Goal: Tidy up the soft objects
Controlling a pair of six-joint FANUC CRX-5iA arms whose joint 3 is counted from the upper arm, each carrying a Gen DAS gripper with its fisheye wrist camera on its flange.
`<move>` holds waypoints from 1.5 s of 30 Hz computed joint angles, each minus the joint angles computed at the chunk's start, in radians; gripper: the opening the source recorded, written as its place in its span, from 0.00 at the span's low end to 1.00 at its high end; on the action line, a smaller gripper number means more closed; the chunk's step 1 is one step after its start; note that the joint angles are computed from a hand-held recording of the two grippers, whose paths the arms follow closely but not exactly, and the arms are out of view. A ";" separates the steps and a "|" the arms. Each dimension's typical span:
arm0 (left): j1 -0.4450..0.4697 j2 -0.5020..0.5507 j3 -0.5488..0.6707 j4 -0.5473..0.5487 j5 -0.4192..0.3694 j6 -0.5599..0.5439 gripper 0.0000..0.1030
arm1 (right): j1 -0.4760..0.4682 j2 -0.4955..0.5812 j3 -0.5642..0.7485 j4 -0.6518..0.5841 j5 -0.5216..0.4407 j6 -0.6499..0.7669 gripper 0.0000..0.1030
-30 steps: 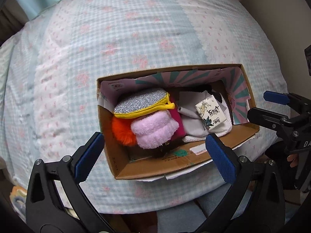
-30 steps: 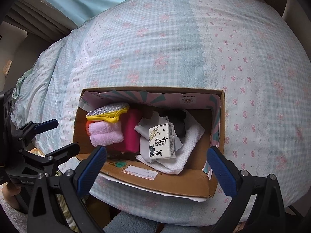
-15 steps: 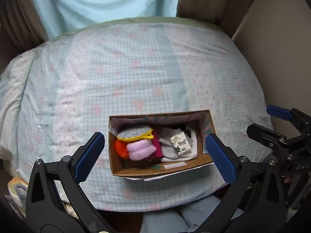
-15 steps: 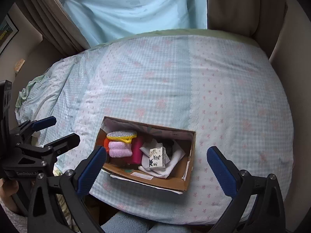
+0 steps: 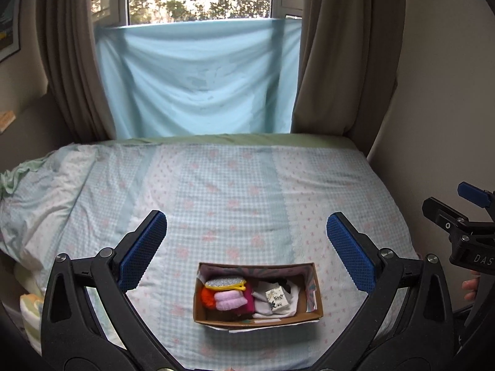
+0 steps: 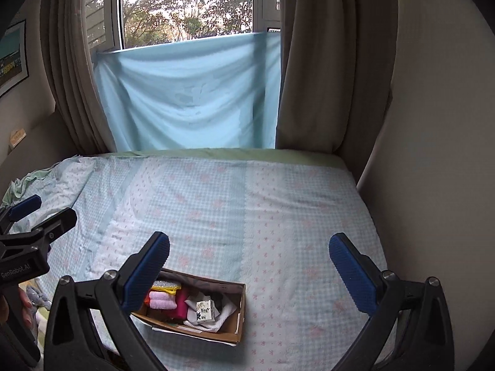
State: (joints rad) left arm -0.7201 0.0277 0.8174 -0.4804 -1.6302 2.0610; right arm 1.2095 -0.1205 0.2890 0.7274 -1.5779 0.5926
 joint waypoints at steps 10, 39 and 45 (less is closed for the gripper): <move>-0.128 -0.040 0.022 -0.176 0.032 0.049 1.00 | 0.057 -0.019 -0.035 0.148 -0.043 -0.065 1.00; -0.128 -0.024 0.023 -0.197 0.050 0.050 1.00 | 0.020 0.000 -0.006 0.139 -0.022 -0.058 1.00; -0.132 -0.022 0.026 -0.204 0.052 0.048 1.00 | 0.021 -0.002 -0.011 0.147 -0.025 -0.063 1.00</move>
State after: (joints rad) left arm -0.8522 0.0054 0.8433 -0.6840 -1.5780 2.1094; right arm 1.2300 -0.1227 0.2781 0.8746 -1.6025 0.5292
